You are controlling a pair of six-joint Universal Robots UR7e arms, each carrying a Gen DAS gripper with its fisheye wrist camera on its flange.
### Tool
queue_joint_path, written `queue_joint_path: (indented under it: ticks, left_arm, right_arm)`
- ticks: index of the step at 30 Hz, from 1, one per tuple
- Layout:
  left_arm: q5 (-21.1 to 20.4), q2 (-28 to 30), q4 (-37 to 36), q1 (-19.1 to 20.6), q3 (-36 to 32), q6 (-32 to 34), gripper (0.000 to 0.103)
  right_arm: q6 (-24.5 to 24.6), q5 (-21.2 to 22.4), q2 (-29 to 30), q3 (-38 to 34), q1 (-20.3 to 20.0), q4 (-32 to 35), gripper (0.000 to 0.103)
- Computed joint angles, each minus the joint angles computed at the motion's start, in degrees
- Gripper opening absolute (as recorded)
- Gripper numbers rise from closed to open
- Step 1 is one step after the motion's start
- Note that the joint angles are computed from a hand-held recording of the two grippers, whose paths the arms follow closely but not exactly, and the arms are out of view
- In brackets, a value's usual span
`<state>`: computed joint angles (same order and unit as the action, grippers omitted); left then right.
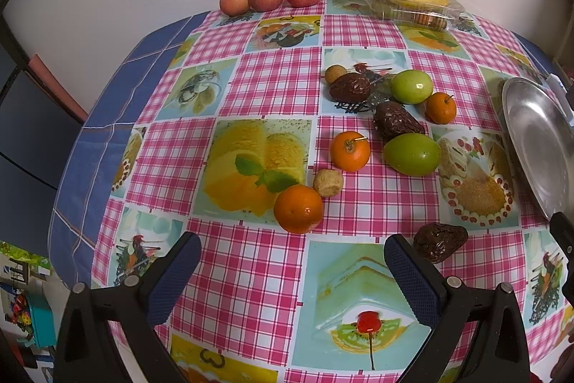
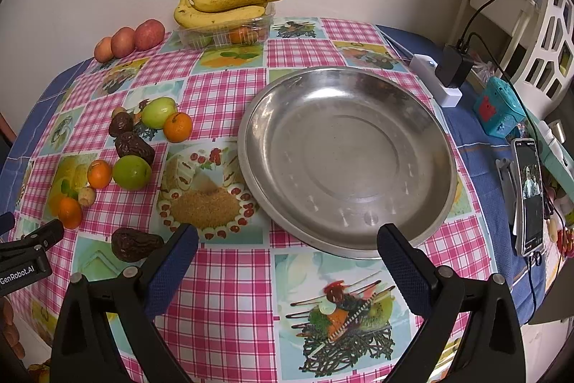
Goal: Organize fruits
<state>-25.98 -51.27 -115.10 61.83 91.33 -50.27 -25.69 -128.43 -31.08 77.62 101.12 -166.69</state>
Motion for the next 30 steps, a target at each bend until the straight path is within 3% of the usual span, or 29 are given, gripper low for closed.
queue_joint_path:
  ticks: [30]
  left_arm:
    - [-0.10, 0.05, 0.08, 0.07, 0.25, -0.59, 0.103]
  right_arm:
    - [0.11, 0.03, -0.09, -0.07, -0.01, 0.36, 0.100]
